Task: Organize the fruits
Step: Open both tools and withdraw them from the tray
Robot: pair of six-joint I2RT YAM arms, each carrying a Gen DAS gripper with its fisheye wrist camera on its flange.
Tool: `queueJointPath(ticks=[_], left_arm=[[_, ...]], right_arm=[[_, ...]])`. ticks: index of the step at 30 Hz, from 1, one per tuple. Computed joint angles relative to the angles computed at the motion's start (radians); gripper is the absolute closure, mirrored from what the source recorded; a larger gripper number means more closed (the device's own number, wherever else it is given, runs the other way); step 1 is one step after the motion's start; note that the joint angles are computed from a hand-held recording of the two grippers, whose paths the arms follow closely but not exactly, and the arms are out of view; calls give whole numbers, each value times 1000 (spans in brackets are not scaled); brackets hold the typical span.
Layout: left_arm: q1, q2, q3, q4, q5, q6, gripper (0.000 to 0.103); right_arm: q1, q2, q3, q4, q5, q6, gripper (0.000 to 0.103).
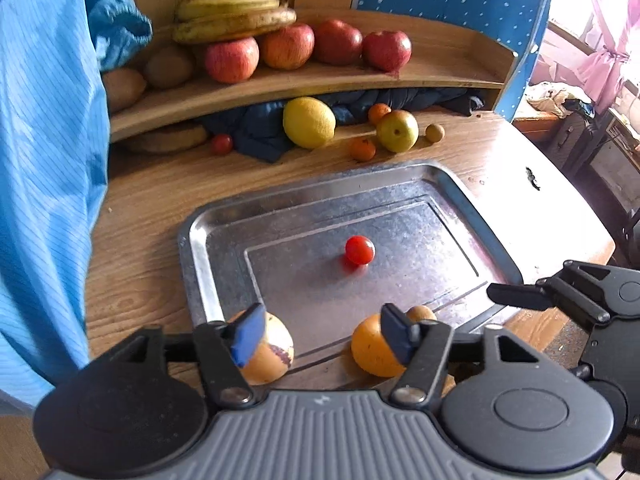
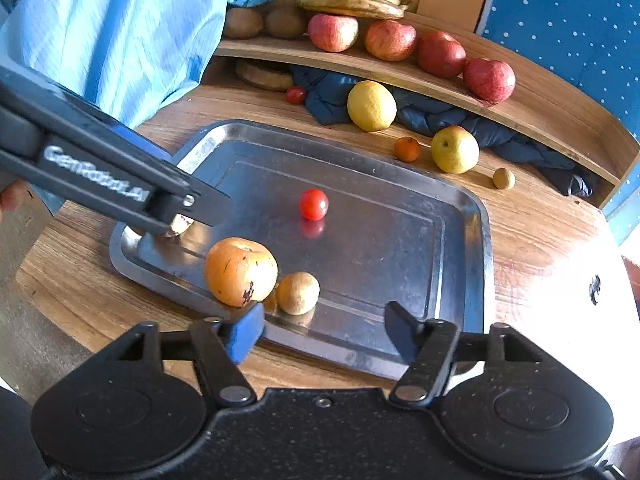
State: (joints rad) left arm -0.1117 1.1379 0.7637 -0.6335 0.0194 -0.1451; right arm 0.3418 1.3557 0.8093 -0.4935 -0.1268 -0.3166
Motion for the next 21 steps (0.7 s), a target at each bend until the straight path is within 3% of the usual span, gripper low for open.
queueJointPath(ticks=[2, 8, 15, 21], left_arm=[[-5, -31, -2, -23, -19, 17, 17], [1, -109, -23, -91, -41, 68, 4], [42, -167, -73, -185, -40, 142, 1], [20, -161, -91, -241, -105, 161, 0]], right_arm=[[-12, -12, 2, -19, -14, 1, 19], [-29, -37, -3, -55, -10, 2, 1], [-48, -34, 1, -71, 61, 7, 1], [-67, -3, 23, -85, 107, 8, 1]])
